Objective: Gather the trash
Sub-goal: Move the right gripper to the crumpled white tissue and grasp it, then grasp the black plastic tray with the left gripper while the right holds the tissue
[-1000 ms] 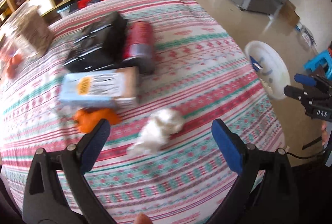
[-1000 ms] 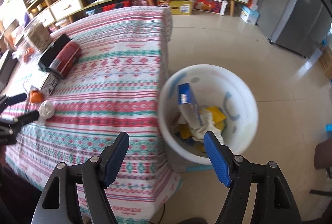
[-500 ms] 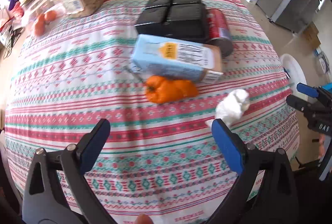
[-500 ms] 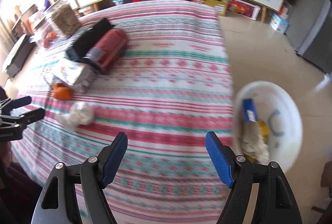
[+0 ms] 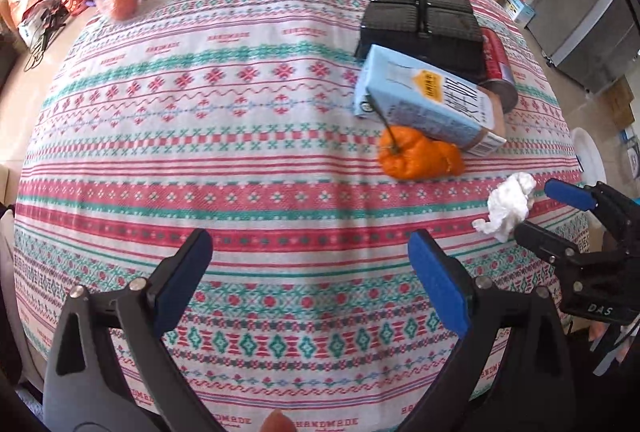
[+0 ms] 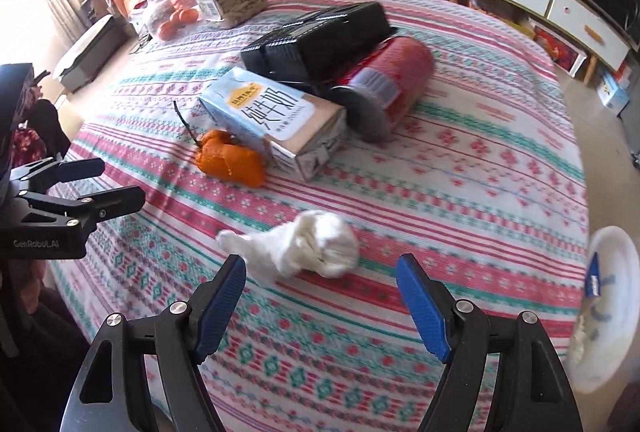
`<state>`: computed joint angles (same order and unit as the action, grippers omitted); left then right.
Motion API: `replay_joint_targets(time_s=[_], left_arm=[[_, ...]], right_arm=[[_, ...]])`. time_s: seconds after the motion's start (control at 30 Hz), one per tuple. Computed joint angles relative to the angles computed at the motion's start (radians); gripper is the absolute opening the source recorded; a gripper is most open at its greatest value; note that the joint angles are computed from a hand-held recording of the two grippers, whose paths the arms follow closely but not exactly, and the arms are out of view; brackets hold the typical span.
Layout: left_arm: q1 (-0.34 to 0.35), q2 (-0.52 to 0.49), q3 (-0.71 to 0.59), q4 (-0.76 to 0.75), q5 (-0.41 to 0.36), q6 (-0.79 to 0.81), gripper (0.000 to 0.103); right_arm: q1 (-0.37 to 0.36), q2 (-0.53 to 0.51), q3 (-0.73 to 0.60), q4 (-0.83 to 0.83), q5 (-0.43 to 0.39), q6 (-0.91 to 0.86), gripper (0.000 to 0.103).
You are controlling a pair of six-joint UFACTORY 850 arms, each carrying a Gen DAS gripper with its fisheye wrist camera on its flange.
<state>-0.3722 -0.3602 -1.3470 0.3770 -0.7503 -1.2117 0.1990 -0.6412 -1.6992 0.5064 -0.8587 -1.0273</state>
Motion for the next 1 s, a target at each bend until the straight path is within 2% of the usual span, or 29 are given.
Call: replay_joint_targets(time_s=[0.13,0.2,0.27,0.3,0.37,0.5,0.6,0.93,1.0], left_arm=[[0.0,0.011,0.013,-0.002,0.004,-0.008,0.098],[-0.001,0.015,0.017,0.0,0.004,-0.012,0.098],[0.0,0.011,0.013,-0.004,0.007,-0.008,0.098],[0.004,0.01,0.011,-0.008,0.01,-0.002,0.098],[0.004,0.005,0.006,-0.012,0.013,0.003,0.098],[0.0,-0.011,-0.013,-0.004,0.025,0.012,0.098],[-0.002,-0.03,-0.035,-0.001,0.034,0.038,0.098],[-0.009,-0.107,-0.132,0.059,0.047,0.07,0.098],[0.0,-0.112,-0.147,0.079,0.075,0.055,0.098]], right_arm=[[0.01,-0.031,-0.032,-0.011,-0.014,0.028,0.079],[0.016,-0.045,-0.044,-0.018,-0.021,0.045,0.075],[0.018,-0.054,-0.053,-0.016,-0.043,0.048,0.056],[0.019,-0.057,-0.056,-0.012,-0.05,0.048,0.051],[0.024,-0.051,-0.051,-0.001,-0.053,0.025,0.029],[0.033,-0.023,-0.021,0.0,-0.026,-0.014,0.025],[0.021,-0.024,-0.032,0.013,-0.036,-0.007,0.025],[-0.045,-0.08,-0.146,0.013,-0.072,0.089,0.025],[-0.055,-0.083,-0.155,0.016,-0.077,0.095,0.025]])
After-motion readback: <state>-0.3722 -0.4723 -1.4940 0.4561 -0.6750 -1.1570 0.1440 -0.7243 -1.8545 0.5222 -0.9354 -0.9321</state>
